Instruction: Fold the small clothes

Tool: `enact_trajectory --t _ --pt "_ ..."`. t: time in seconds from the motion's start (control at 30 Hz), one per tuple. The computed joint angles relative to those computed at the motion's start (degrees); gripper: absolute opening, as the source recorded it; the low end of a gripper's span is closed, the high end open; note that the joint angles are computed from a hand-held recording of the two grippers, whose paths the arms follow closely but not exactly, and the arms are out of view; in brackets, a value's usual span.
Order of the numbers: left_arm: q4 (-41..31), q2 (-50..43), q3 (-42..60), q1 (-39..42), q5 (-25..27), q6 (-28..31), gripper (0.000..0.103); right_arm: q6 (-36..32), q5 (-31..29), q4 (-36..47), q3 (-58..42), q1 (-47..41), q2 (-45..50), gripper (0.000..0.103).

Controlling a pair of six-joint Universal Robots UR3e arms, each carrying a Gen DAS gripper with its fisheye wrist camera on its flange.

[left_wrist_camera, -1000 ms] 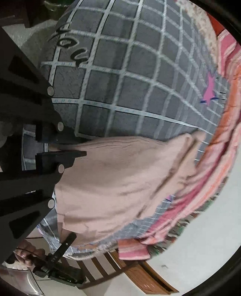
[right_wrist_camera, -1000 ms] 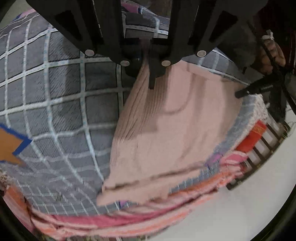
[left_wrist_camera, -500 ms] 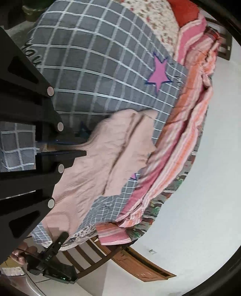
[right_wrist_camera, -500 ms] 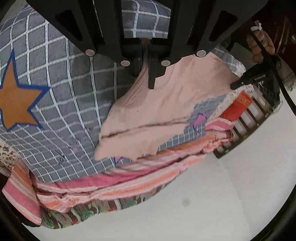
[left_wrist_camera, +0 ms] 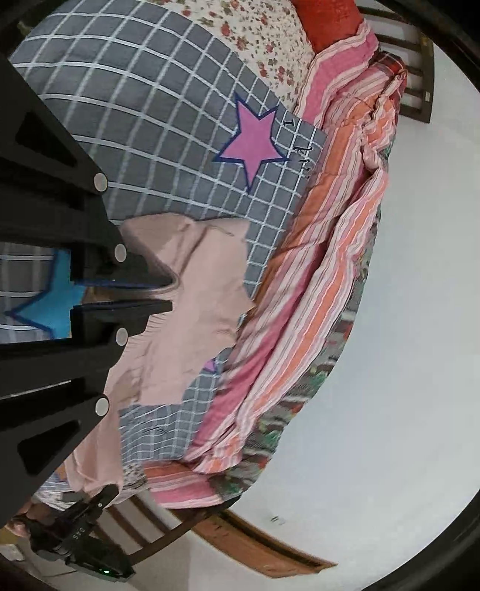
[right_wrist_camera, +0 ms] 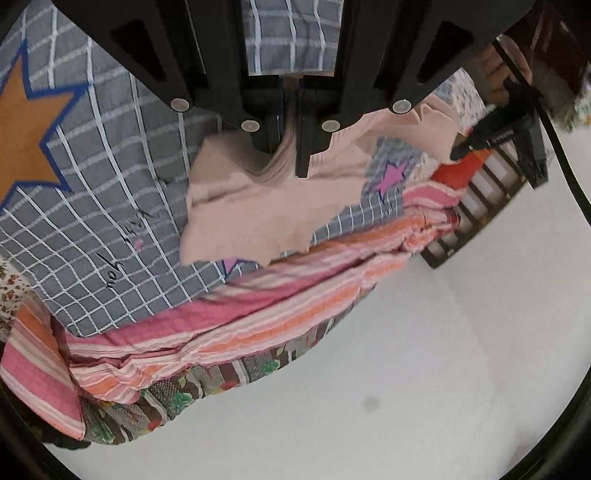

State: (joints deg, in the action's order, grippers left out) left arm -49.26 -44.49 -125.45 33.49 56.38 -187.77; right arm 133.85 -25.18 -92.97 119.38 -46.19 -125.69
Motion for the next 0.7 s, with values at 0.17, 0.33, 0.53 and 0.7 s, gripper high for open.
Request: enact_trajectory --t 0.17,0.33,0.53,0.7 --pt "14.06 -16.0 5.13 -7.53 8.7 -6.33 0.006 24.93 -2.42 -35.52 -2.07 10.07 16.29 0.004" --pt "21.12 -29.57 11.83 -11.34 12.86 -9.0 0.006 40.27 -7.0 -56.0 -11.24 18.62 33.01 0.004" --pt "24.97 -44.34 20.55 -14.9 16.37 -10.23 0.006 46.72 -12.21 -62.49 -23.11 24.76 47.58 0.004" --pt "24.28 -55.74 29.51 -16.88 18.15 -11.74 0.006 47.84 -15.67 -59.7 -33.82 27.73 57.48 0.004"
